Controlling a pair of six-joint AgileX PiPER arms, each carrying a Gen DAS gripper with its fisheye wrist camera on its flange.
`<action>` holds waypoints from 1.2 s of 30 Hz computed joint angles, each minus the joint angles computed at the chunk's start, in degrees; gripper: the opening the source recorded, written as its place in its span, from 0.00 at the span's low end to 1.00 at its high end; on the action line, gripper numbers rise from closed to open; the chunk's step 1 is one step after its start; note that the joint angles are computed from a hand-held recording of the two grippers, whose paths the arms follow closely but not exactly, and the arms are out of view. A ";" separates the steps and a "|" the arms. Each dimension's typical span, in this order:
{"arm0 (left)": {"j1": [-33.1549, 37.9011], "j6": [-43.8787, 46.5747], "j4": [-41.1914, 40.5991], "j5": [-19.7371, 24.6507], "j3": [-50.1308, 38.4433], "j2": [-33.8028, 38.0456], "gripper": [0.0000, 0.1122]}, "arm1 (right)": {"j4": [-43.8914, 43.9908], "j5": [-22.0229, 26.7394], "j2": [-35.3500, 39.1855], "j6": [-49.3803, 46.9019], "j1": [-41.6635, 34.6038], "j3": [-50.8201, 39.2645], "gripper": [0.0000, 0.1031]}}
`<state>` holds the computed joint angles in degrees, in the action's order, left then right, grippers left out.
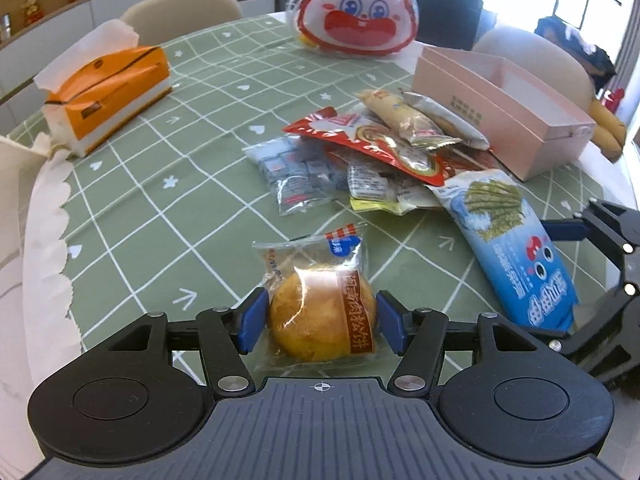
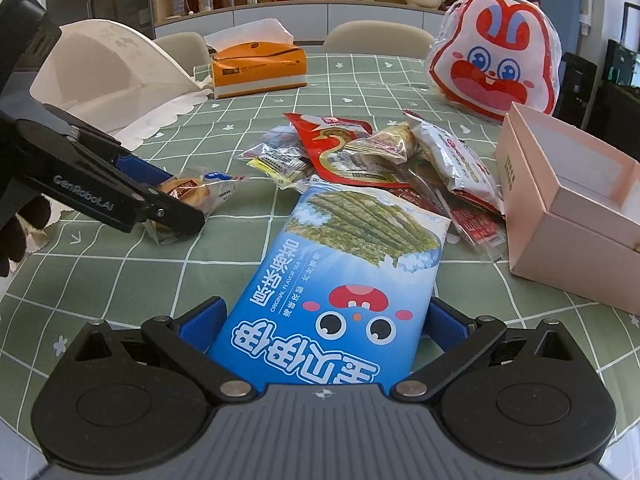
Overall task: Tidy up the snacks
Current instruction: 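Carry the bun and seaweed packet over the pink box with both grippers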
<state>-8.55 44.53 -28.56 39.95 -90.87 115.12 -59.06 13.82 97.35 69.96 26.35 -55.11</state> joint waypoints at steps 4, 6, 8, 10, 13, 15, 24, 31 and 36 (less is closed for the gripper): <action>-1.03 -4.53 3.12 -0.71 -0.21 0.01 0.58 | -0.24 0.20 -0.02 0.46 0.13 -0.02 1.00; -1.58 -8.06 4.90 -0.59 -0.51 -0.07 0.58 | -1.84 0.80 -0.20 2.61 0.60 0.24 1.00; -1.77 -10.44 5.36 -0.31 -0.30 -0.46 0.57 | -1.92 0.71 -0.43 2.73 0.55 0.54 1.00; -1.16 -11.95 3.46 1.02 0.13 -1.11 0.56 | 0.47 0.87 -0.30 0.06 0.43 0.07 1.00; -0.37 -12.15 0.08 1.71 3.13 -3.36 0.55 | 5.70 0.69 -0.17 -6.11 -0.11 -0.63 1.00; -0.75 -12.73 0.40 0.22 7.24 -6.44 0.55 | 8.46 0.49 0.00 -9.32 -0.47 -1.06 1.00; 0.78 -17.09 -0.63 -3.96 26.47 -23.13 0.55 | 10.91 6.17 -0.43 -7.91 1.45 -4.10 0.95; -1.37 -24.34 5.69 -1.91 27.91 -26.19 0.55 | 13.95 11.91 3.91 -9.91 1.45 -11.10 0.90; -4.15 -26.08 6.31 -0.64 27.76 -26.95 0.55 | 23.44 11.07 0.00 -17.06 -0.43 -8.63 0.85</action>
<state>-12.70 18.45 -22.25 39.31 -63.12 88.17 -35.62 24.89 97.34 52.89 25.91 -63.74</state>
